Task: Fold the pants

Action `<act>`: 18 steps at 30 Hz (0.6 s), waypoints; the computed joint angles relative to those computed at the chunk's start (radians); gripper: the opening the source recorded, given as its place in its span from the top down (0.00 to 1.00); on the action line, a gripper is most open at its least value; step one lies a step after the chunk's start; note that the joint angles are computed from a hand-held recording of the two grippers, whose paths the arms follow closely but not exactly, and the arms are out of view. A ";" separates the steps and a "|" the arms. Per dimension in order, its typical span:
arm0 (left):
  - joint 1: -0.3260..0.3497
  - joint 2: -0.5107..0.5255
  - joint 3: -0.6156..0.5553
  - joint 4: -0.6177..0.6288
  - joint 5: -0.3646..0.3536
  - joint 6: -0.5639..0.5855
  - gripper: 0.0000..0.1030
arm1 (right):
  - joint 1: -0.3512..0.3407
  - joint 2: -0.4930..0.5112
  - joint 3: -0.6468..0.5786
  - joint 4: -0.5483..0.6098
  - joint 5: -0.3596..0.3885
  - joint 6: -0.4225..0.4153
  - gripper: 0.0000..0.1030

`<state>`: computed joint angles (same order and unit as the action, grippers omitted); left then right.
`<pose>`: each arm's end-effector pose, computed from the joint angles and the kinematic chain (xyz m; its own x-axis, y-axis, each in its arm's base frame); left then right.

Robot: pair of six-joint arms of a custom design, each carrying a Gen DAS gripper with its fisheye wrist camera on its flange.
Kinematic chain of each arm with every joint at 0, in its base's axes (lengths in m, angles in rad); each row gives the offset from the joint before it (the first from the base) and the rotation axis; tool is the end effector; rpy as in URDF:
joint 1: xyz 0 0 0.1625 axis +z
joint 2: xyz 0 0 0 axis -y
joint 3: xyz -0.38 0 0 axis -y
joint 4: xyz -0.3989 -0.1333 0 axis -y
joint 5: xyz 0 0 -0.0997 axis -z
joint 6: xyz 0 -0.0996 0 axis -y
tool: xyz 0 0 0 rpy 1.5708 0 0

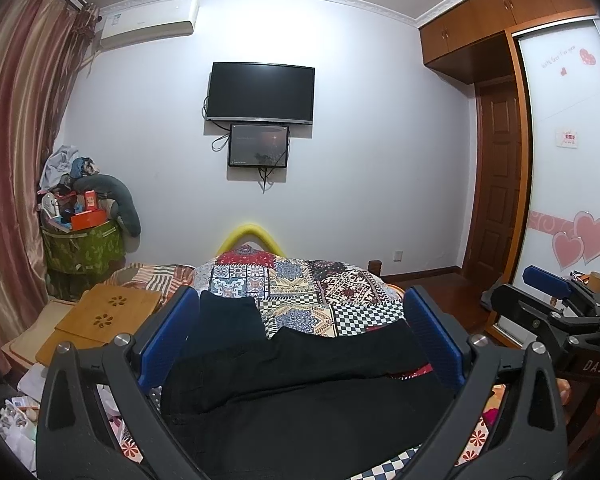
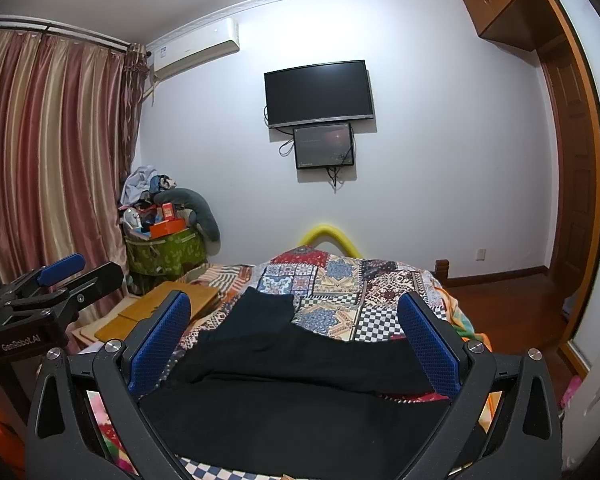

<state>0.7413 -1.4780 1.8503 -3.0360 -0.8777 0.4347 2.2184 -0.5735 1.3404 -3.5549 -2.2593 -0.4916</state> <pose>-0.2511 -0.4968 0.4491 -0.7078 0.2980 -0.6405 0.7027 0.2040 -0.6816 0.4860 -0.5265 0.1588 -0.7613 -0.1219 0.6368 -0.6446 0.2480 -0.7232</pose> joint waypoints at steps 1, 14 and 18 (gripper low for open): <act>0.000 0.000 0.001 -0.001 0.000 0.001 0.00 | 0.000 0.000 0.000 0.000 0.000 -0.001 0.00; 0.002 0.002 -0.004 0.002 -0.003 -0.006 0.00 | 0.002 0.001 0.003 -0.008 0.002 -0.004 0.00; 0.003 0.000 -0.002 0.004 -0.004 -0.007 0.00 | 0.001 0.001 0.002 -0.004 0.003 0.002 0.00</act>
<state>0.7440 -1.4777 1.8483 -3.0324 -0.8820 0.4276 2.2194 -0.5723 1.3422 -3.5593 -2.2560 -0.4896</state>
